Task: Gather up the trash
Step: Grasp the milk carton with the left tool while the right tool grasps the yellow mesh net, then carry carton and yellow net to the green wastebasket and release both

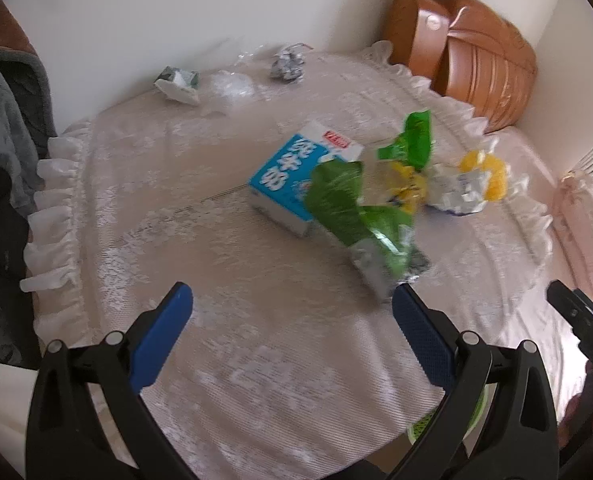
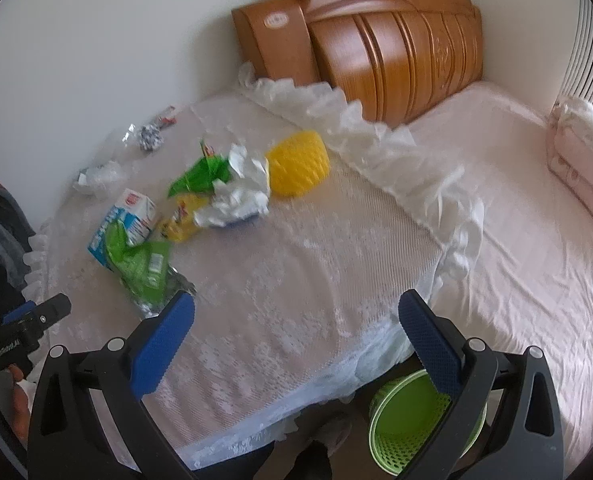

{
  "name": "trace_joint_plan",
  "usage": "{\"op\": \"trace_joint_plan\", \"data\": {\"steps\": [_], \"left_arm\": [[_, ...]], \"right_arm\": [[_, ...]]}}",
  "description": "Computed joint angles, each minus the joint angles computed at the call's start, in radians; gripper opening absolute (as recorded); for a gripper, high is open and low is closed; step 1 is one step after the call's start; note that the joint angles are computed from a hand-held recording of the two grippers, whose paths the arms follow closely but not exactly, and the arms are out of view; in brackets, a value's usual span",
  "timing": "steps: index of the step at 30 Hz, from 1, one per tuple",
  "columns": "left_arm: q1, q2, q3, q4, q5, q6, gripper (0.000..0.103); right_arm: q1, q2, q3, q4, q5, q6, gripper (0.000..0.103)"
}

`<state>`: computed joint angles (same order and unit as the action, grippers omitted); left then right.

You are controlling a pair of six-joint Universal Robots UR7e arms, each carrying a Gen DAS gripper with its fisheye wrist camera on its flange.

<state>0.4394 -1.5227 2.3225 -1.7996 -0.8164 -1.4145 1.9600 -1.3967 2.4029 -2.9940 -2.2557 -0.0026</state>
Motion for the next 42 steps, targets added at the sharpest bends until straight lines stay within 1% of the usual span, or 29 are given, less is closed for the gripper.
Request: {"op": "trace_joint_plan", "data": {"steps": [2,5,8,9,11,13,15,17,18,19,21,22,24,25,26,28,31,32,34,35,36,37,38,39,40,41,42], "left_arm": [[0.021,-0.006,0.003,-0.004,0.012,0.026,0.095],[0.064,-0.004,-0.013,-0.031,0.034,0.105,0.095],[0.131,0.034,-0.062,-0.060,0.072,0.236,0.095],[0.162,0.052,-0.082,-0.098,0.076,0.314,0.095],[0.212,0.090,-0.120,-0.159,0.065,0.431,0.095],[0.270,0.143,-0.169,-0.225,0.037,0.570,0.095],[0.325,0.214,-0.236,-0.247,0.012,0.687,0.095],[0.370,0.276,-0.293,-0.254,-0.014,0.766,0.095],[0.390,0.301,-0.320,-0.244,-0.030,0.786,0.095],[0.422,0.334,-0.362,-0.226,-0.065,0.809,0.093],[0.463,0.369,-0.410,-0.196,-0.132,0.840,0.093],[0.473,0.381,-0.423,-0.187,-0.148,0.848,0.092],[0.492,0.403,-0.448,-0.162,-0.175,0.869,0.085],[0.503,0.412,-0.458,-0.154,-0.191,0.879,0.077],[0.512,0.414,-0.462,-0.158,-0.204,0.883,0.071],[0.515,0.403,-0.447,-0.198,-0.201,0.896,0.067],[0.523,0.375,-0.419,-0.249,-0.221,0.896,0.067],[0.523,0.359,-0.401,-0.274,-0.221,0.893,0.067],[0.515,0.322,-0.360,-0.320,-0.205,0.885,0.066],[0.507,0.298,-0.333,-0.355,-0.192,0.886,0.066],[0.497,0.273,-0.306,-0.389,-0.178,0.882,0.066],[0.484,0.244,-0.276,-0.421,-0.159,0.876,0.066],[0.473,0.224,-0.257,-0.445,-0.141,0.872,0.066],[0.459,0.196,-0.228,-0.479,-0.120,0.868,0.066],[0.440,0.166,-0.194,-0.513,-0.101,0.859,0.066],[0.436,0.149,-0.189,-0.527,-0.086,0.860,0.066],[0.420,0.119,-0.159,-0.563,-0.065,0.855,0.066]], "right_arm": [[-0.020,-0.001,0.009,-0.006,0.013,-0.006,0.101],[-0.039,0.008,0.011,-0.018,0.025,-0.008,0.101],[-0.047,0.029,0.006,-0.029,0.029,-0.001,0.101],[-0.048,0.032,0.004,-0.026,0.028,0.004,0.101],[-0.046,0.050,-0.004,-0.030,0.025,0.016,0.101],[-0.046,0.066,-0.011,-0.035,0.023,0.027,0.101],[-0.044,0.080,-0.018,-0.038,0.026,0.039,0.101],[-0.039,0.098,-0.026,-0.044,0.027,0.046,0.101],[-0.037,0.103,-0.029,-0.046,0.028,0.047,0.101],[-0.034,0.111,-0.033,-0.050,0.032,0.047,0.101],[-0.028,0.124,-0.043,-0.061,0.042,0.044,0.101],[-0.023,0.133,-0.051,-0.069,0.051,0.036,0.101],[-0.011,0.155,-0.076,-0.085,0.070,0.014,0.101],[-0.007,0.163,-0.088,-0.090,0.075,0.003,0.101],[-0.002,0.175,-0.108,-0.092,0.076,-0.008,0.101],[0.002,0.199,-0.146,-0.091,0.069,-0.024,0.101],[-0.006,0.258,-0.221,-0.103,-0.010,-0.029,0.101],[-0.025,0.277,-0.248,-0.107,-0.020,-0.027,0.101],[-0.068,0.294,-0.281,-0.109,-0.009,-0.009,0.101],[-0.100,0.307,-0.312,-0.089,0.004,0.018,0.101],[-0.126,0.317,-0.338,-0.068,0.019,0.046,0.097],[-0.146,0.323,-0.355,-0.051,0.037,0.067,0.091],[-0.173,0.330,-0.378,-0.022,0.068,0.103,0.089],[-0.196,0.333,-0.390,-0.007,0.101,0.134,0.083],[-0.212,0.334,-0.396,0.005,0.126,0.153,0.073],[-0.225,0.335,-0.402,0.021,0.148,0.174,0.068],[-0.249,0.336,-0.410,0.033,0.201,0.201,0.053]]}}
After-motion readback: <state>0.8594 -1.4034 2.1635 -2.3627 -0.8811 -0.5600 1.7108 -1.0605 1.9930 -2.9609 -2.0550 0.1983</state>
